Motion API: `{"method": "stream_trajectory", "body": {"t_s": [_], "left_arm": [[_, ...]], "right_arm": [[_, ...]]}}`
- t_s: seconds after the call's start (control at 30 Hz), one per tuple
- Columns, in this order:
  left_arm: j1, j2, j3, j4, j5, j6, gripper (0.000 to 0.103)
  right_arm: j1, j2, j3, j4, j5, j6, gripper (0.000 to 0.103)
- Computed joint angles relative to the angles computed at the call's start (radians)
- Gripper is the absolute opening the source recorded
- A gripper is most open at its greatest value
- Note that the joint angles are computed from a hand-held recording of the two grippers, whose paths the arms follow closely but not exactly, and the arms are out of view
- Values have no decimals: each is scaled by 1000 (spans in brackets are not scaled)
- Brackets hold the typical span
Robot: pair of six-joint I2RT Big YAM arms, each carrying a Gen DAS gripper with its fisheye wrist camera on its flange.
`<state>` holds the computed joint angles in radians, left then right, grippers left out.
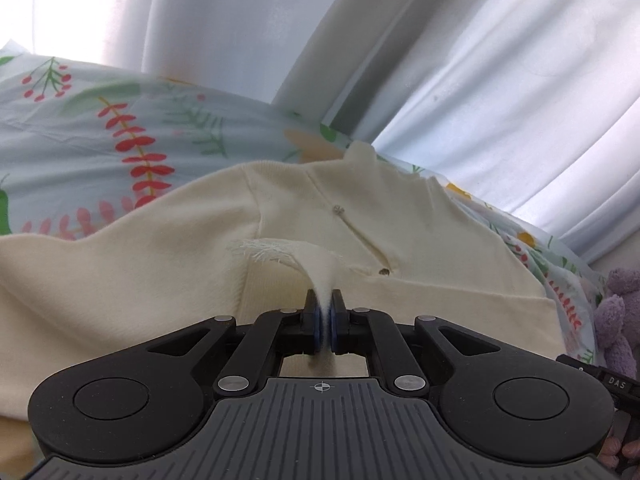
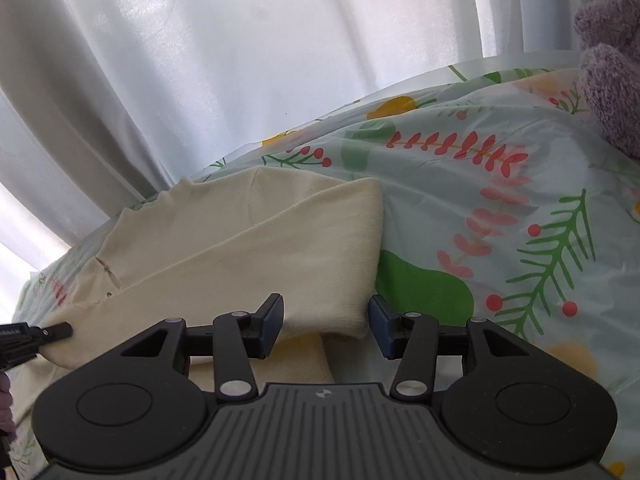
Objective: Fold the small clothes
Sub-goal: 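Carry the cuff across the sweater body with the right gripper and release, then grasp the other sleeve cuff with the left gripper and fold it across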
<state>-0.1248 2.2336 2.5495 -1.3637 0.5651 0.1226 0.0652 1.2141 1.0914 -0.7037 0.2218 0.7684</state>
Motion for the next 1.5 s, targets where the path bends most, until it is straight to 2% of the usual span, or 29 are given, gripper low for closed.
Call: {"method": "stream_trajectory", "body": {"t_s": [0.1,0.17,0.2,0.27,0.33,0.4,0.5,0.53,0.63,0.67,0.77,0.83,0.9,0.97,1.0,1.03,1.07,1.13,1.17,1.23,1.27,1.3,1.33,1.37,1.4,1.43,1.47,1.5], "left_arm": [[0,7,25,10,-5,6,6],[0,0,19,33,-9,11,6],[1,-6,11,47,-6,10,6],[5,-33,-34,106,-4,-6,6],[8,-49,-64,155,-22,-18,6],[9,-38,-56,151,-60,-17,6],[10,28,37,33,-93,22,6],[10,30,31,25,-99,30,6],[17,19,-6,47,-84,26,6],[18,25,3,45,-79,19,6],[18,19,-3,62,-61,17,6],[10,11,-13,71,-88,37,7],[4,34,24,42,-134,47,10],[12,38,38,18,-118,21,11],[16,30,33,13,-116,10,16],[19,10,4,26,-112,9,25],[22,-20,-45,58,-104,10,29],[23,-51,-97,82,-90,26,30],[21,-55,-105,81,-95,34,34],[15,-63,-131,92,-134,31,36],[18,-81,-168,130,-135,14,39],[22,-82,-169,127,-138,-9,45],[32,-85,-169,120,-131,-52,59],[48,-102,-196,141,-101,-110,64],[68,-123,-231,169,-62,-162,65],[92,-145,-265,199,-28,-215,70],[116,-171,-307,239,-20,-277,80],[141,-204,-359,291,-37,-347,84]], "right_arm": [[-1,40,31,-19,30,-56,31],[-7,56,41,-17,30,-74,13],[-5,59,44,-12,39,-87,10],[9,57,47,10,75,-122,9],[27,37,30,79,99,-159,9],[33,40,30,107,95,-182,9],[27,99,86,-3,89,-194,18],[23,112,99,-34,84,-185,20],[29,107,86,-22,93,-199,20],[34,110,87,-23,106,-215,16],[60,126,99,-34,185,-278,10],[67,140,112,-54,217,-280,10],[69,155,122,-67,239,-279,10],[72,163,138,-93,250,-267,12],[76,164,151,-117,258,-249,14],[85,154,150,-113,269,-241,17],[95,138,137,-85,276,-249,19],[117,98,92,11,269,-291,24],[124,93,86,24,262,-303,26],[130,112,96,15,230,-321,26],[128,132,110,-9,211,-314,26],[125,153,125,-38,196,-306,27],[134,165,127,-37,235,-310,27],[140,172,136,-48,251,-318,27],[148,178,153,-76,260,-313,27],[157,172,157,-80,266,-302,27],[166,155,146,-59,260,-304,29],[176,132,128,-29,254,-312,31]]}}
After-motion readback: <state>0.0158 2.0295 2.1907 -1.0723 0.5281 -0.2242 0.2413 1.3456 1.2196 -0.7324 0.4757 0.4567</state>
